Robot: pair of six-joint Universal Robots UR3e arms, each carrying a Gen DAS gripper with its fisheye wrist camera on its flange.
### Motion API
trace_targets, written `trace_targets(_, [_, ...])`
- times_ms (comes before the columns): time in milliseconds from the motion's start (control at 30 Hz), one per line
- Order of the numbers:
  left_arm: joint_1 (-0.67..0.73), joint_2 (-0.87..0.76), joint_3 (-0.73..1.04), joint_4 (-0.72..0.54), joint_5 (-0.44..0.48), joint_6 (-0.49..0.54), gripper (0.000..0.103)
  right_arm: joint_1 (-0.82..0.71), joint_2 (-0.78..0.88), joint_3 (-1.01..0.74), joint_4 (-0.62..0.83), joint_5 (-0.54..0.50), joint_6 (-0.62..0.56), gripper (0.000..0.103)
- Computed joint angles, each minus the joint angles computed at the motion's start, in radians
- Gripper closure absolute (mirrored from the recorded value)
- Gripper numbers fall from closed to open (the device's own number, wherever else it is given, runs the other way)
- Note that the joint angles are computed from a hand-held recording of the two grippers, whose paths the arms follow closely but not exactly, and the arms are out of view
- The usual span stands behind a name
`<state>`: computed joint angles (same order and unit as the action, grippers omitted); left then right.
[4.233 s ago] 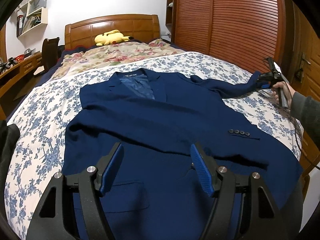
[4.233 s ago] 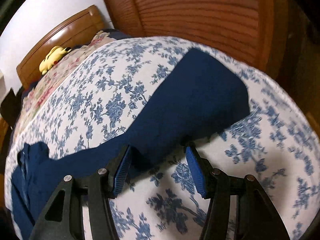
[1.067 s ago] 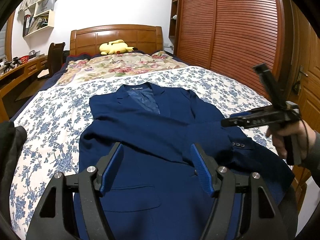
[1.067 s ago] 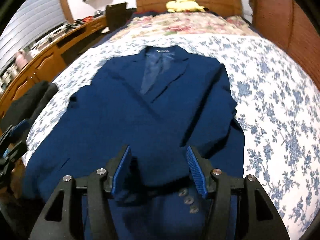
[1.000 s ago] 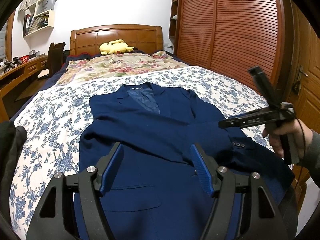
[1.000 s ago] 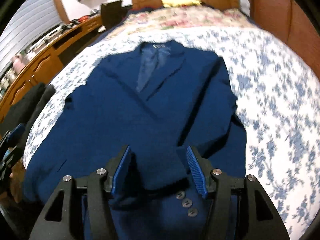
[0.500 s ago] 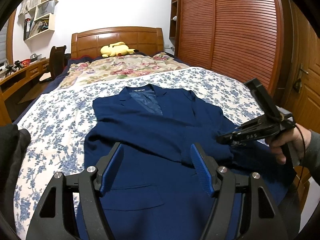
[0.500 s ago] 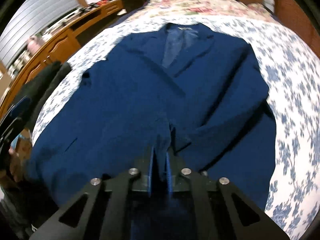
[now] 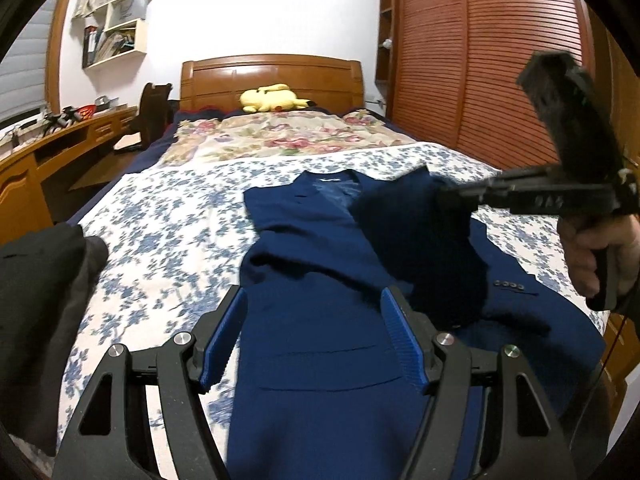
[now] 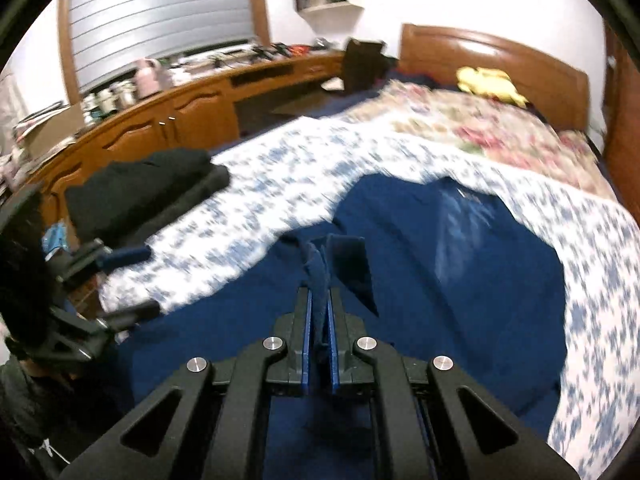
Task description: Fold large clothes
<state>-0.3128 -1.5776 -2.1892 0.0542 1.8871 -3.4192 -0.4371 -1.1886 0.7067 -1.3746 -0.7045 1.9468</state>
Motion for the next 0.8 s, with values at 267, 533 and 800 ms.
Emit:
trace_targets(267, [0.036,0.071,-0.083,0.033,-0.015,0.009,0.033,0.066,-0.111,0.185,-0.003,-0.064,-0.055,0.089])
trace_targets(533, [0.058,0.092,-0.107,0.040,-0.041,0.015,0.033,0.017,-0.199,0.379,-0.075,-0.133,-0.065,0.059])
trace_targets(800, [0.031,0.015,-0.036,0.012,-0.042,0.024,0.033,-0.102,-0.262,0.580,-0.313,-0.178,0.010,0.059])
